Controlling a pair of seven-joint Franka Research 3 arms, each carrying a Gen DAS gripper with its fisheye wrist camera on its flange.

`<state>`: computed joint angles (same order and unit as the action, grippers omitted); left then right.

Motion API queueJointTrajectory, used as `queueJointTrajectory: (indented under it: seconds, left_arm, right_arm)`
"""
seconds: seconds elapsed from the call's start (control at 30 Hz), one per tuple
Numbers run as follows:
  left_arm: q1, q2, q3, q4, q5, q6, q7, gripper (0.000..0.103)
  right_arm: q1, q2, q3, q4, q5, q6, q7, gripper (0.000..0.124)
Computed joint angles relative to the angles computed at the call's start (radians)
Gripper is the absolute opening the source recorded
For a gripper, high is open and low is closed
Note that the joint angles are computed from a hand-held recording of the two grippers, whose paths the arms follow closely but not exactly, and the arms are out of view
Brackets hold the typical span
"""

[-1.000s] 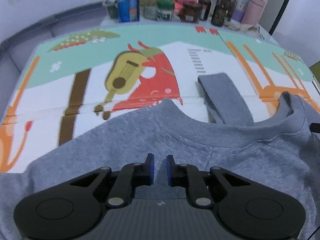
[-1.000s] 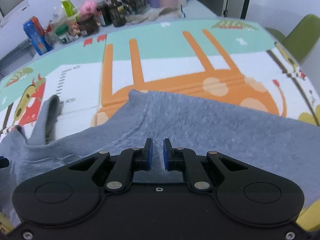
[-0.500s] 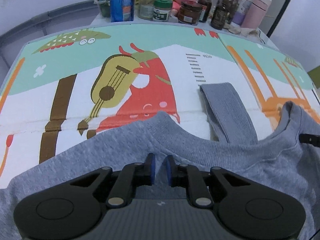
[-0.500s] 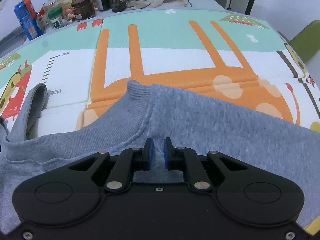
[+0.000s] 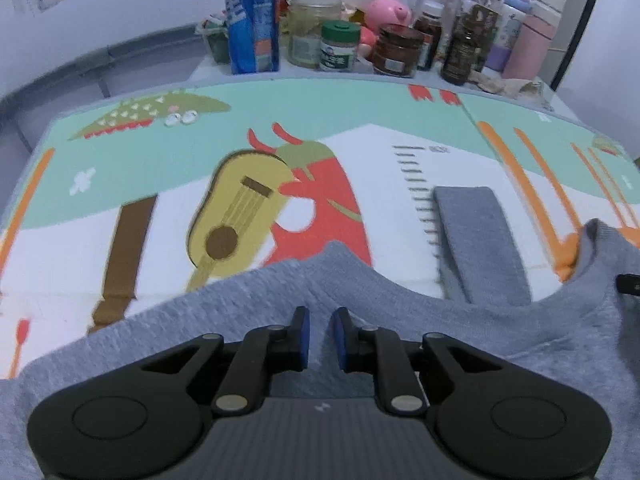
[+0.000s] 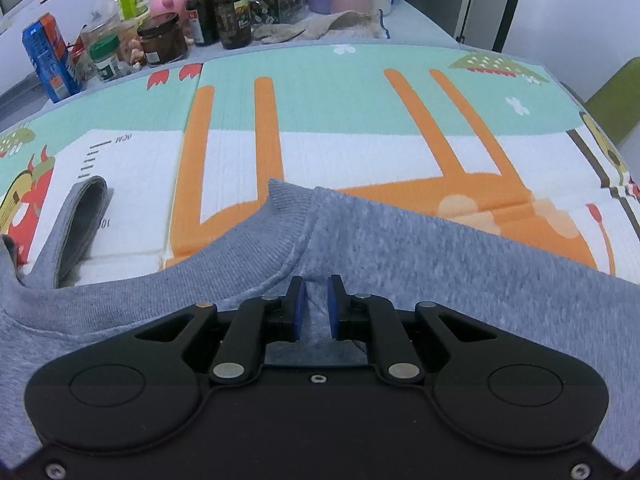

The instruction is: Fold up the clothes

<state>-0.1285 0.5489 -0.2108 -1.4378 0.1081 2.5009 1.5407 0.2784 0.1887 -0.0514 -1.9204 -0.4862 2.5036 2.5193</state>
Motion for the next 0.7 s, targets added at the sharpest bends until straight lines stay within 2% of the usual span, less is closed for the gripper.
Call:
queueJointTrajectory:
  seconds: [0.13, 0.27, 0.47, 0.63, 0.7]
  left_arm:
    - [-0.009, 0.036, 0.008, 0.058, 0.011, -0.027, -0.011, 0.023]
    - [-0.030, 0.062, 0.031, 0.093, 0.047, -0.027, -0.045, 0.032]
    - [-0.047, 0.089, 0.042, 0.147, 0.085, -0.066, -0.071, 0.032]
    - [-0.083, 0.067, 0.081, 0.140, 0.176, -0.074, -0.104, 0.031]
    - [-0.068, 0.042, 0.067, 0.118, 0.168, -0.059, -0.103, 0.031]
  right_arm:
    - [-0.007, 0.025, -0.009, 0.021, 0.001, 0.025, -0.020, 0.011]
    - [-0.006, 0.058, -0.025, 0.049, -0.001, 0.049, -0.019, 0.012]
    - [-0.001, 0.092, -0.046, 0.085, 0.023, 0.043, -0.019, 0.011]
    - [0.002, 0.079, -0.051, 0.081, 0.040, 0.035, -0.018, 0.013]
    - [0.008, 0.056, -0.057, 0.060, 0.022, 0.057, 0.021, 0.013]
